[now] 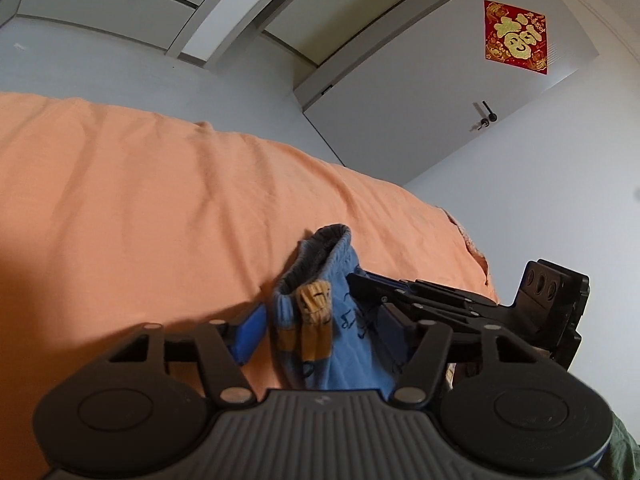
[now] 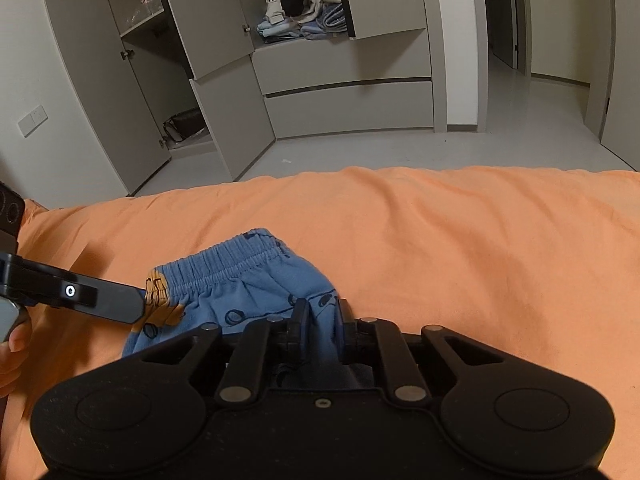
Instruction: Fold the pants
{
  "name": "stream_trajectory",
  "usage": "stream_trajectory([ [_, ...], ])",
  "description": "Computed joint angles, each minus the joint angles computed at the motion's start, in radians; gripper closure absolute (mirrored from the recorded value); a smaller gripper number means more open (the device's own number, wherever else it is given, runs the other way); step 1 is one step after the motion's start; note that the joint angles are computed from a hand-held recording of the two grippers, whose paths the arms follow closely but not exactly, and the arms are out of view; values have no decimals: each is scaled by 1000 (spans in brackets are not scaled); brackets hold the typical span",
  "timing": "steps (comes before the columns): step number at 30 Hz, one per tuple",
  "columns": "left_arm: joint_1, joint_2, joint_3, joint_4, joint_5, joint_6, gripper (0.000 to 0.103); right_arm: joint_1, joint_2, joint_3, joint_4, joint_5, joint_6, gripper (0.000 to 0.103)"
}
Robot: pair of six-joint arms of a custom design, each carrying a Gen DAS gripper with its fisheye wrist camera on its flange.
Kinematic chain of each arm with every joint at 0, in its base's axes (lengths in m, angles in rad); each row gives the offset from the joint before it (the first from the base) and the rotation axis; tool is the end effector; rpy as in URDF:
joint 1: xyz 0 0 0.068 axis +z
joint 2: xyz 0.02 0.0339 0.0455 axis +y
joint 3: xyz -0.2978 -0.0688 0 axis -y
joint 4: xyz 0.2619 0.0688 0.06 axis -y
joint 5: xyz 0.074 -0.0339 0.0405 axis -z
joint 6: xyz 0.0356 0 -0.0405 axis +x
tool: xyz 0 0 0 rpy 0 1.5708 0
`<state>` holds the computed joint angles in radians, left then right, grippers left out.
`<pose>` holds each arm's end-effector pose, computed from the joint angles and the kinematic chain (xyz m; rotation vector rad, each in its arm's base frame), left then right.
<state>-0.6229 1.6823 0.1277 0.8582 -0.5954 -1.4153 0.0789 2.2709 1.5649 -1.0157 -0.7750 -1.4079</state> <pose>0.1714 -0.0986 0.0822 -1.1155 1.8668 -0.5106 0.4318 0.0591 0.1187 -1.7088 1.9778 0.9612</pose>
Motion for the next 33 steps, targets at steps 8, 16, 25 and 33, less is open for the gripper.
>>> stream_trajectory([
  [8, 52, 81, 11, 42, 77, -56, 84, 1, -20, -30, 43, 3, 6, 88],
  [16, 42, 29, 18, -56, 69, -69, 88, 27, -215, -313, 498, 78, 218, 88],
  [25, 57, 29, 29, -58, 87, -74, 88, -109, -380, -438, 391, 127, 0, 69],
  [33, 54, 19, 18, -57, 88, -71, 88, -182, -381, -560, 884, 210, 291, 39],
])
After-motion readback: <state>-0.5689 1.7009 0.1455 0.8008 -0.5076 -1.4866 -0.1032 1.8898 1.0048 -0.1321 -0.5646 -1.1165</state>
